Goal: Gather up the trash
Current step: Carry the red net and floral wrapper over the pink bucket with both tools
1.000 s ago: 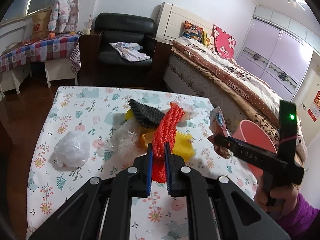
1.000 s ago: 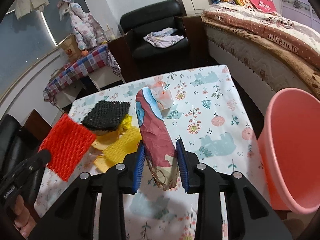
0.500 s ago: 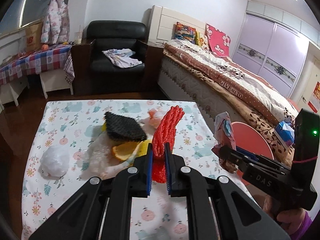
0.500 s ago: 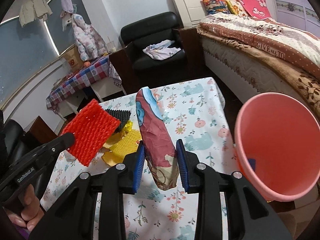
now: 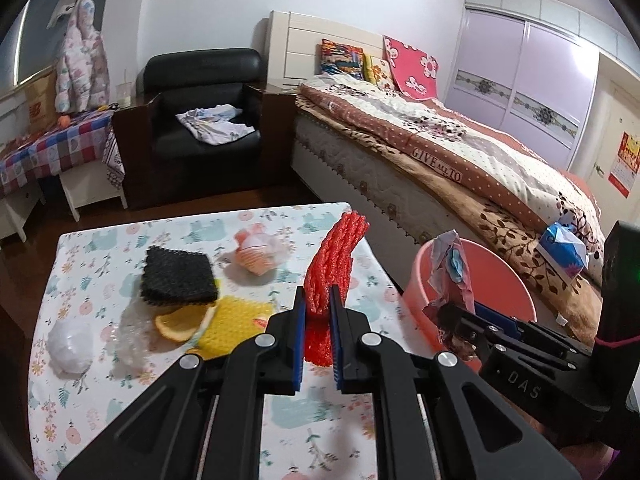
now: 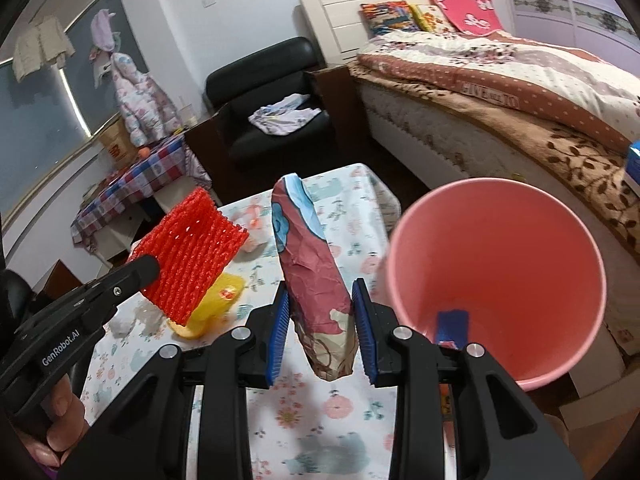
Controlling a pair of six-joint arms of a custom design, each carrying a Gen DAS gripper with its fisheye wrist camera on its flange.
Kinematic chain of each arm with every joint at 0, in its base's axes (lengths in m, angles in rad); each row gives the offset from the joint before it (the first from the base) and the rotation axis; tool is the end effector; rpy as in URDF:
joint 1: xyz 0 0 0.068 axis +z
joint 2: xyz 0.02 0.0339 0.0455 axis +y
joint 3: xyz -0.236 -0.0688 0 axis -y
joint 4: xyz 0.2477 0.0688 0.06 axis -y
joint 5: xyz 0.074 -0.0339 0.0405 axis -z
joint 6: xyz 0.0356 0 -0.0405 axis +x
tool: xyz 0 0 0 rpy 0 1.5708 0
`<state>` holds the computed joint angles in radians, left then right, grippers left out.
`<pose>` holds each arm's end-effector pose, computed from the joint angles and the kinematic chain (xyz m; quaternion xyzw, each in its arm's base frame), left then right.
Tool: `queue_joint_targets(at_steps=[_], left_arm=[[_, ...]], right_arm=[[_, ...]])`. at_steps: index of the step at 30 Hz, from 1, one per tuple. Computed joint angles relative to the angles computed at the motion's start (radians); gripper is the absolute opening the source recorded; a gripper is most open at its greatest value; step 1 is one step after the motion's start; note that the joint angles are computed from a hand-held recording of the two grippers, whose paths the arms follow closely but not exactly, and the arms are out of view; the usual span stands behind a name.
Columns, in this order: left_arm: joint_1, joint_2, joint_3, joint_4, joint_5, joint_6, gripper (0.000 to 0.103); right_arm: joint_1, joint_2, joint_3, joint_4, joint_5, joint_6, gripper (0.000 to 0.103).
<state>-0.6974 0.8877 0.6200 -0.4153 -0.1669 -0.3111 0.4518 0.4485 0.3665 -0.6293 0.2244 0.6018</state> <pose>0.1651 -0.1306 0.2200 0.1376 0.8901 -0.1409 0.4111 0.1307 0.0546 0.1844 0.1142 0.8973 0.1202 0.4091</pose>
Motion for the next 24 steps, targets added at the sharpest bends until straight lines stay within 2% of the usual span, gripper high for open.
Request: queue_joint_targets(at_steps=[10,17,24], left_arm=[[-0.137,0.189,0.104,0.069,-0.085,-0.027,0.01],[-0.204,0.303,0.177,0.095,-0.124,-0.028,0.01],[-0.237,0.392,0.233,0.11,-0.142,-0.031,0.01]], right_arm=[[-0.222,-0.127,-0.043,-0.08,-0.098,-0.094,0.032],[-0.365,-0.148,-0.054,-0.094,-0.164,-0.162,0.032],[-0.553,-0.145,-0.074,-0.081,-0.28,-0.25,0.032]])
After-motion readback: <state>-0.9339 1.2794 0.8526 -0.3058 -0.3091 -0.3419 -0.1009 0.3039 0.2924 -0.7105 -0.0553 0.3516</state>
